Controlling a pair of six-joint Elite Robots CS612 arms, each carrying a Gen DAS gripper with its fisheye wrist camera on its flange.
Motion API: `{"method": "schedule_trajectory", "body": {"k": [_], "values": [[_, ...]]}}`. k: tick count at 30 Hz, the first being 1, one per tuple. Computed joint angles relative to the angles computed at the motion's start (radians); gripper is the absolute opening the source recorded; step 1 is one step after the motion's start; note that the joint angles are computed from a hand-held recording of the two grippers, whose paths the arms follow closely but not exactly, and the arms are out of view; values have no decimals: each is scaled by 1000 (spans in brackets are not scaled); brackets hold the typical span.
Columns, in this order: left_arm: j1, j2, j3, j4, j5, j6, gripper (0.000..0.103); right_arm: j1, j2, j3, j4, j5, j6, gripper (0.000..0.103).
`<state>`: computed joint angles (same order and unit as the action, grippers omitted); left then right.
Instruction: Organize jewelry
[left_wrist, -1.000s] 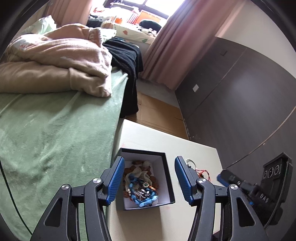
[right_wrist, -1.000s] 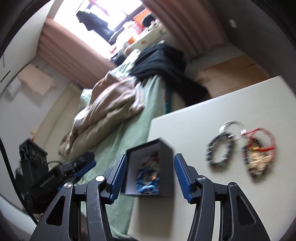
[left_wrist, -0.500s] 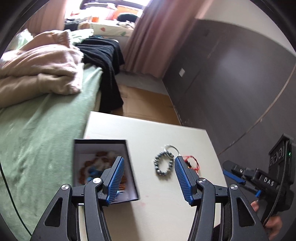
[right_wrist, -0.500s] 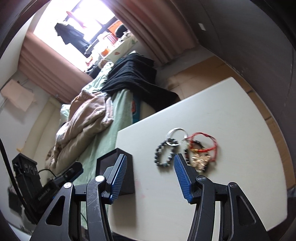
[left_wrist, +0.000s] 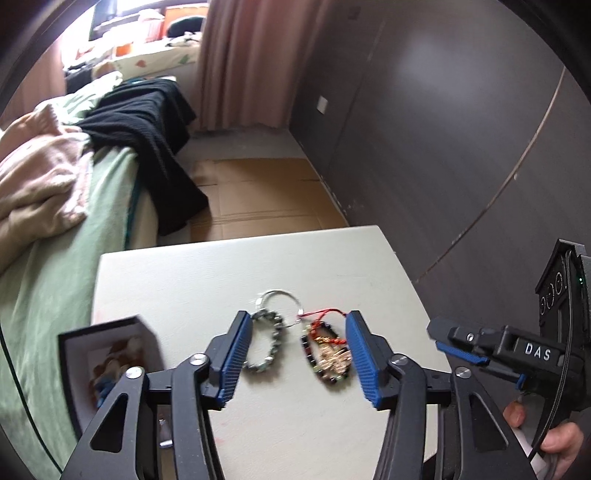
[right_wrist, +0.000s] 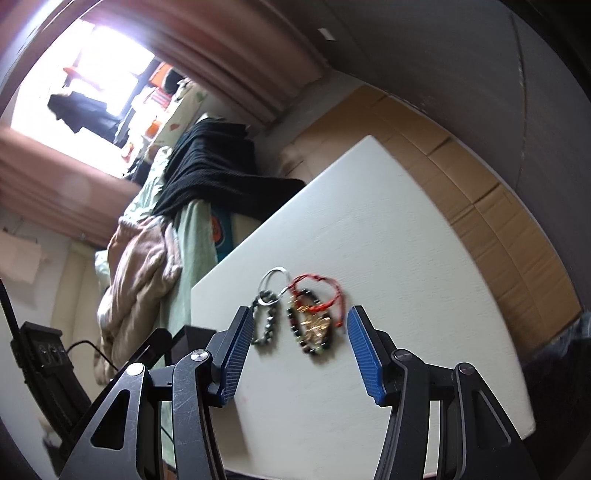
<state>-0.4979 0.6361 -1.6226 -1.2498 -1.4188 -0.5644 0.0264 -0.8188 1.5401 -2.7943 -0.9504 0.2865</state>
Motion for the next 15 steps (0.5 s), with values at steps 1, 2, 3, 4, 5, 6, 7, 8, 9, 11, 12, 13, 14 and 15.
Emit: {"method": "schedule_trajectory", "body": {"k": [1,2,3,4,5,6,7,8,9,11,12,13,14,15], "values": [[-1,-7,15,3,-1,12,51,-2,3,-6,17,0,2,54],[-4,-14,35,3,-3,31,51,-4,5,-13,39,2,1,54],[-5,-18,46,3,-5,41,50,-8,9,-18,58,9,4,54],[-6,-24,66,4,-11,57,49,-10,12,-22,66,13,9,54],[-7,-28,78,7,-14,66,46,-13,15,-26,74,15,15,54],[-8,-34,97,14,-18,77,43,-15,18,-30,82,18,21,54],[-8,-37,106,18,-21,81,42,-19,20,-33,89,23,25,54],[-8,-42,126,20,-27,88,41,-22,23,-37,98,29,28,54],[-6,-45,141,23,-34,91,40,-23,26,-41,110,27,27,54],[-6,-51,167,33,-35,94,39,-23,29,-51,136,8,21,54],[-5,-54,182,39,-34,101,39,-23,32,-56,148,5,20,57],[-5,-55,190,39,-37,104,39,-24,36,-62,159,9,21,63],[-4,-57,201,42,-43,110,39,-26,41,-67,168,17,26,75],[-3,-59,212,48,-41,115,39,-26,44,-70,168,23,34,84]]}}
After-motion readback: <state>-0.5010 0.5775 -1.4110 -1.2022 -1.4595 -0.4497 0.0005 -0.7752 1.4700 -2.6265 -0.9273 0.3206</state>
